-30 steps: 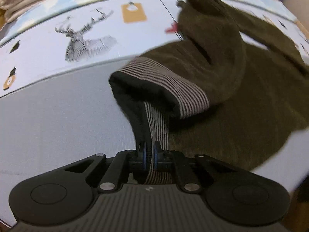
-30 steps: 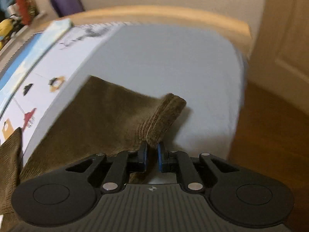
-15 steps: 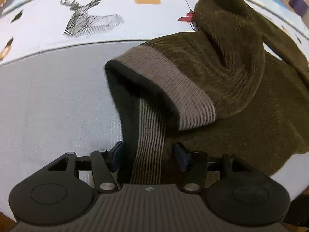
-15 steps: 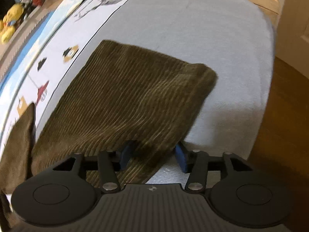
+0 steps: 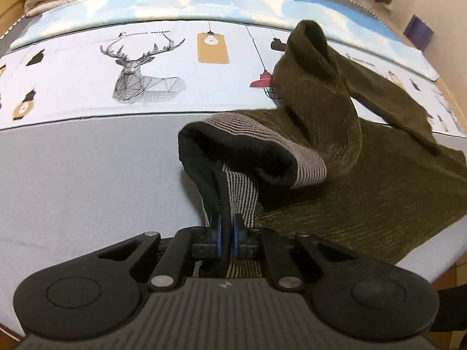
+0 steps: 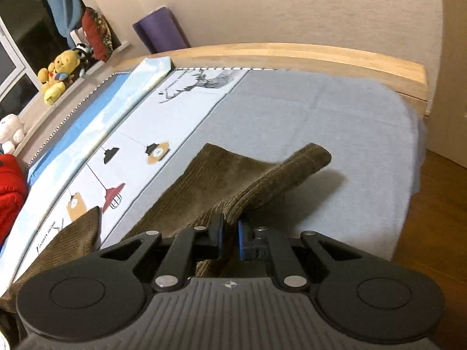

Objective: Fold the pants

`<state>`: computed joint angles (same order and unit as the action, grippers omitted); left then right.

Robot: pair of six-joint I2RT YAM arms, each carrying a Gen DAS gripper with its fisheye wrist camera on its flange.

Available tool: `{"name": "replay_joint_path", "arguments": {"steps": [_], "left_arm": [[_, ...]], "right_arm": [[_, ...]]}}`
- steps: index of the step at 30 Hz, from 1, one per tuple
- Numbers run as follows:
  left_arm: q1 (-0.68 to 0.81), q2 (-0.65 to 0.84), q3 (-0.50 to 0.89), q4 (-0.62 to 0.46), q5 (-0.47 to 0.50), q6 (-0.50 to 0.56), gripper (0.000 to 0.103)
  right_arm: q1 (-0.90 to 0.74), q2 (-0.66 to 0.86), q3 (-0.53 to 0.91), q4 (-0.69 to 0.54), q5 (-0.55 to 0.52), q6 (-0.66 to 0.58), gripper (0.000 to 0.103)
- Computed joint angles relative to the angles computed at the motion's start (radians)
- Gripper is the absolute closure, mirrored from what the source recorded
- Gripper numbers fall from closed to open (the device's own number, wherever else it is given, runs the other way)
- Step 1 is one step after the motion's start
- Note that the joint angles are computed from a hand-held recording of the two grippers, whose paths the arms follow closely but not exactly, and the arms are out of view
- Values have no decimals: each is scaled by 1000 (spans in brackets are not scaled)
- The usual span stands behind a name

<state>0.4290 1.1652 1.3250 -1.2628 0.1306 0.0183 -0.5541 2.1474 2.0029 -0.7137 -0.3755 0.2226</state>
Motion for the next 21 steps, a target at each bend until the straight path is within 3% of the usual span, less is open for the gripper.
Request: {"name": "replay_joint_path", "arguments": {"steps": [4,7,9,12,14,16,18,21], "left_arm": [[57,9,-5,-92,22,96,95],[-5,36,-18,-114,-83,148,101],[6,53,1,-114,-108,138,98],[50,50,69,-70,-40,84,95],[21,32,86,-25,2,44,89],[-44,12,97,9,35,33,81],[-164,12,100,33,11,25,60],[-352,70,106,46,-79,46,54]], "right_arm": [[-16,116,183,-230,94,-24,95],[-8,165,240,-313,130,-51,95],[-2,160,241,-305,178,-54,92],[16,106,175,-251,262,-29,81],[23,63,123,-192,260,-31,80],[31,-3,37,-100,223,-42,80],[33,-51,-18,-29,157,-74,80],[66,-89,-66,53,28,-145,79]]}}
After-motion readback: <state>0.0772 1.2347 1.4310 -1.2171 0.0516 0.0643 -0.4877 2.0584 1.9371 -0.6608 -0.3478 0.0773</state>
